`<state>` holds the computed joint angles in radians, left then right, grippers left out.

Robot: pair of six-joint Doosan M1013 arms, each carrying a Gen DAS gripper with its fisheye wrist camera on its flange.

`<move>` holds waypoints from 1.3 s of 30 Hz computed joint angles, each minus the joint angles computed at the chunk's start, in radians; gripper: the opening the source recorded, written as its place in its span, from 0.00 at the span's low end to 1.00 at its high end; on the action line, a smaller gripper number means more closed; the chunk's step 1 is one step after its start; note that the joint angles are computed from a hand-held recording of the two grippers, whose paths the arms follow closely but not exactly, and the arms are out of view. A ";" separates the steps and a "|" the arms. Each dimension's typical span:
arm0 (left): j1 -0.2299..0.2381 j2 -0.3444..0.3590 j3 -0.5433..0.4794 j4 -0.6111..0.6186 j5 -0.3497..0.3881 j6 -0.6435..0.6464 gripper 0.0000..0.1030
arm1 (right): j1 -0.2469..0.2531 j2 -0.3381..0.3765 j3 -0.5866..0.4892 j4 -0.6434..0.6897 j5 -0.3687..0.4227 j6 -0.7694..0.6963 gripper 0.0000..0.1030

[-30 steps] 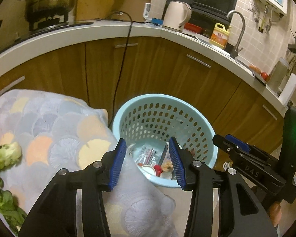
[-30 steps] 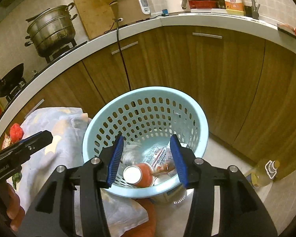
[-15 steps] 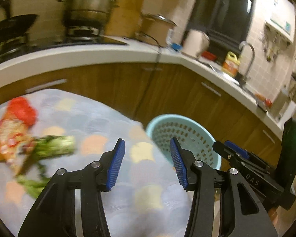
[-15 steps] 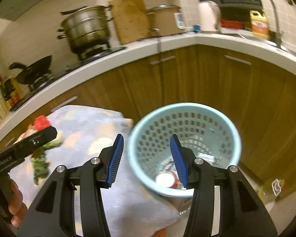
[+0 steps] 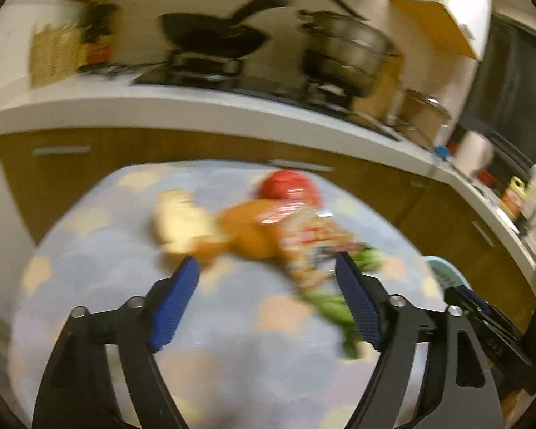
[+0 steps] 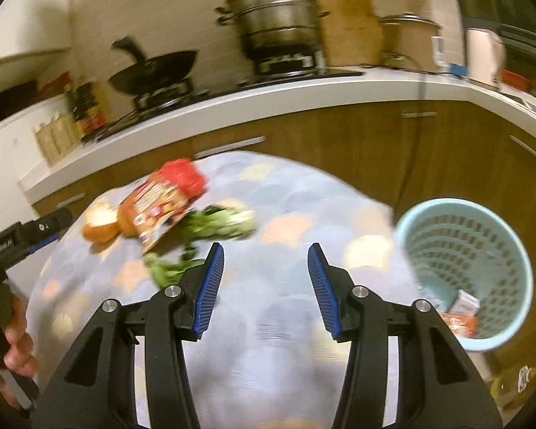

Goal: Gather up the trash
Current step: 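Grasp the orange peel with the left tool while the right tool grasps the snack bag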

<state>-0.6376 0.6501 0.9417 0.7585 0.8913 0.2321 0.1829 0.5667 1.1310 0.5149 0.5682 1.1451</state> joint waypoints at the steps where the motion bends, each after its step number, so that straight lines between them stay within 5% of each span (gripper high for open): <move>1: 0.009 -0.010 0.018 -0.010 -0.001 0.002 0.75 | 0.007 0.004 -0.001 0.003 0.004 -0.011 0.44; 9: 0.087 -0.001 0.021 -0.287 -0.029 0.227 0.77 | 0.031 0.026 -0.018 -0.052 0.020 0.002 0.44; 20: 0.117 0.109 -0.144 -0.313 0.097 0.394 0.69 | 0.036 0.051 -0.068 -0.086 0.103 0.002 0.44; 23: 0.122 0.094 -0.113 -0.306 0.033 0.363 0.50 | 0.032 0.076 -0.133 -0.028 0.205 -0.028 0.44; 27: 0.120 0.059 -0.040 -0.249 -0.069 0.289 0.28 | 0.036 0.098 -0.199 0.032 0.238 -0.071 0.63; 32: 0.122 0.031 0.018 -0.209 -0.157 0.229 0.22 | 0.059 0.168 -0.335 -0.030 0.271 -0.045 0.64; 39: 0.120 -0.014 0.111 -0.054 -0.287 0.023 0.22 | 0.074 0.295 -0.547 -0.047 0.418 0.005 0.82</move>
<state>-0.5180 0.6357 1.0528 0.7044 0.6044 0.2552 0.2565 0.8619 0.5840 0.4677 0.9859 1.1497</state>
